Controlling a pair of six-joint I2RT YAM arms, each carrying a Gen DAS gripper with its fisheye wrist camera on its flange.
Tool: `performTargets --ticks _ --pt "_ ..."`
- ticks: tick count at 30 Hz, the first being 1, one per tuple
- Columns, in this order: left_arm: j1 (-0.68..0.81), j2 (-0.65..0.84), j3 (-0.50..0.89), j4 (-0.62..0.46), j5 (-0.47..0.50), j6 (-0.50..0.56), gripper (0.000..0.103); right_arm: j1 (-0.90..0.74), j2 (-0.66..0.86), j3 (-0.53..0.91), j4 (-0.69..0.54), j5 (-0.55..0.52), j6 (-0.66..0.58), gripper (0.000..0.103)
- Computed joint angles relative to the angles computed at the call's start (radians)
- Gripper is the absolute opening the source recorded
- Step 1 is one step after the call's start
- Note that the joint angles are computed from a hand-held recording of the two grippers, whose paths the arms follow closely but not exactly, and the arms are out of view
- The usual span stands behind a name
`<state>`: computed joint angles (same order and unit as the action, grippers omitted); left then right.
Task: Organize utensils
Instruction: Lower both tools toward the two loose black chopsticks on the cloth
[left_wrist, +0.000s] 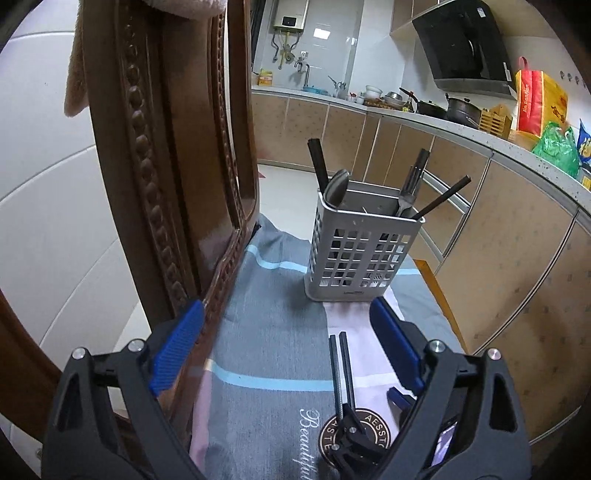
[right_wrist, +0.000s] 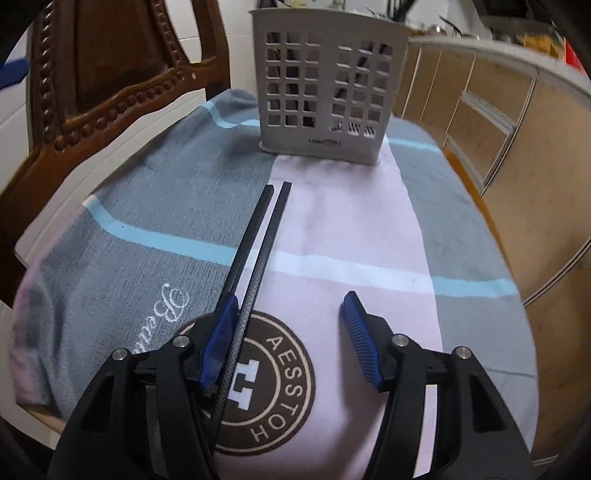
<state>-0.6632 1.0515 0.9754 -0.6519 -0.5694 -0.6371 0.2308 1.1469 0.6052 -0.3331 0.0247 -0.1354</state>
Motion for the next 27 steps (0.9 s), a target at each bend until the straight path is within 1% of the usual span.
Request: performTargets --ticks 1,2,3,5,8,14,17,19,20,21,22,23,24,25,26,27 --pt "0.007 -0.001 0.000 0.003 0.009 0.000 0.090 0.001 0.010 -0.001 0.020 0.000 -0.006 0.053" --pt "0.010 0.003 0.003 0.001 0.011 -0.001 0.090 -0.005 0.014 0.001 0.025 -0.005 -0.008 0.045" --pt "0.012 0.006 0.003 -0.002 0.014 -0.004 0.090 -0.011 0.020 0.007 0.023 -0.009 -0.008 0.029" --pt "0.018 0.017 0.008 -0.007 0.029 -0.006 0.090 -0.042 0.022 0.016 0.009 -0.019 -0.020 0.018" --pt "0.016 0.040 0.018 -0.013 0.036 0.007 0.090 -0.127 -0.018 0.002 -0.020 -0.059 -0.038 0.009" --pt "-0.009 0.081 0.028 -0.015 0.039 -0.003 0.091 -0.353 -0.105 -0.036 -0.081 -0.174 -0.093 0.008" --pt "-0.025 0.102 0.033 -0.019 0.037 -0.005 0.091 -0.404 -0.148 -0.059 -0.106 -0.210 -0.105 0.008" --pt "-0.035 0.117 0.034 -0.021 0.038 -0.010 0.091 -0.432 -0.145 -0.049 -0.128 -0.253 -0.111 0.010" --pt "-0.039 0.125 0.034 -0.023 0.042 -0.014 0.091 -0.453 -0.134 -0.031 -0.154 -0.287 -0.119 0.014" --pt "-0.041 0.129 0.033 -0.025 0.050 -0.016 0.091 -0.468 -0.122 -0.013 -0.174 -0.308 -0.118 0.017" --pt "-0.043 0.136 0.036 -0.034 0.058 -0.020 0.091 -0.495 -0.112 0.012 -0.203 -0.341 -0.125 0.017" --pt "-0.045 0.143 0.042 -0.050 0.069 -0.026 0.091 -0.525 -0.102 0.053 -0.250 -0.382 -0.144 0.021" --pt "-0.050 0.150 0.047 -0.070 0.086 -0.038 0.091 -0.538 -0.098 0.083 -0.291 -0.401 -0.162 0.034" --pt "-0.056 0.150 0.049 -0.090 0.113 -0.051 0.091 -0.553 -0.085 0.126 -0.346 -0.429 -0.192 0.041" --pt "-0.067 0.147 0.047 -0.108 0.132 -0.066 0.091 -0.573 -0.087 0.162 -0.397 -0.463 -0.219 0.047" --pt "-0.083 0.146 0.045 -0.123 0.135 -0.081 0.091 -0.590 -0.097 0.182 -0.432 -0.486 -0.235 0.051"
